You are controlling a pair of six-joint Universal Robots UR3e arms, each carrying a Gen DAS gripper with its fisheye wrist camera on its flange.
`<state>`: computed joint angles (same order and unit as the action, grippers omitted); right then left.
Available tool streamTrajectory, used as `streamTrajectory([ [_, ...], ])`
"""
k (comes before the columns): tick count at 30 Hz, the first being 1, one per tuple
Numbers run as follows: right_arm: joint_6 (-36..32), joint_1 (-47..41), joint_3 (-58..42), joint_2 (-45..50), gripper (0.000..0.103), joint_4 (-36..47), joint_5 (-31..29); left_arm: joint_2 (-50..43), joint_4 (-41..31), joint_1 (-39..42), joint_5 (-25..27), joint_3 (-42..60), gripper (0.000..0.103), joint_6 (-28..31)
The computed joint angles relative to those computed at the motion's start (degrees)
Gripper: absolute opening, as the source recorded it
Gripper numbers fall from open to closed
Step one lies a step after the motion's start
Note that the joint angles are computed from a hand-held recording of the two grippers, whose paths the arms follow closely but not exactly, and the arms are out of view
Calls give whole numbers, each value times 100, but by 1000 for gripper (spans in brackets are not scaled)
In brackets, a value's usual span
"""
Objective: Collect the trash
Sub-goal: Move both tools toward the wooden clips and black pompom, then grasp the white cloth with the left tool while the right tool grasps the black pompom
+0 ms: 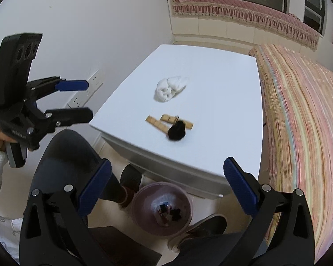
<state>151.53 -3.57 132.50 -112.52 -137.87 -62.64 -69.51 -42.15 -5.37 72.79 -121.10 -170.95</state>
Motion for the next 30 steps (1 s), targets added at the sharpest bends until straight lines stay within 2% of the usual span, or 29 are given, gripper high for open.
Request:
streamTrajectory([
  [12, 162, 493, -1068, 1997, 99, -716, -242, -1790, 329, 96, -130, 1195, 95, 139],
  [20, 244, 607, -1362, 2675, 98, -945, -246, -2810, 527, 48, -139, 1737, 95, 120],
  [21, 246, 622, -1408, 2761, 96, -957, -243, -2888, 562, 34, -131, 1766, 95, 118],
  [23, 259, 678, -1492, 2873, 84, -955, -292, -3061, 647, 30, -157, 1818, 95, 130],
  [27, 243, 745, -1603, 3051, 72, -960, -317, -3283, 761, 22, -175, 1912, 93, 123],
  [28, 230, 762, -1628, 3088, 67, -958, -325, -3325, 740, 23, -197, 1944, 86, 137],
  [30, 215, 804, -1679, 3165, 60, -967, -367, -3377, 648, 11, -182, 2005, 78, 186],
])
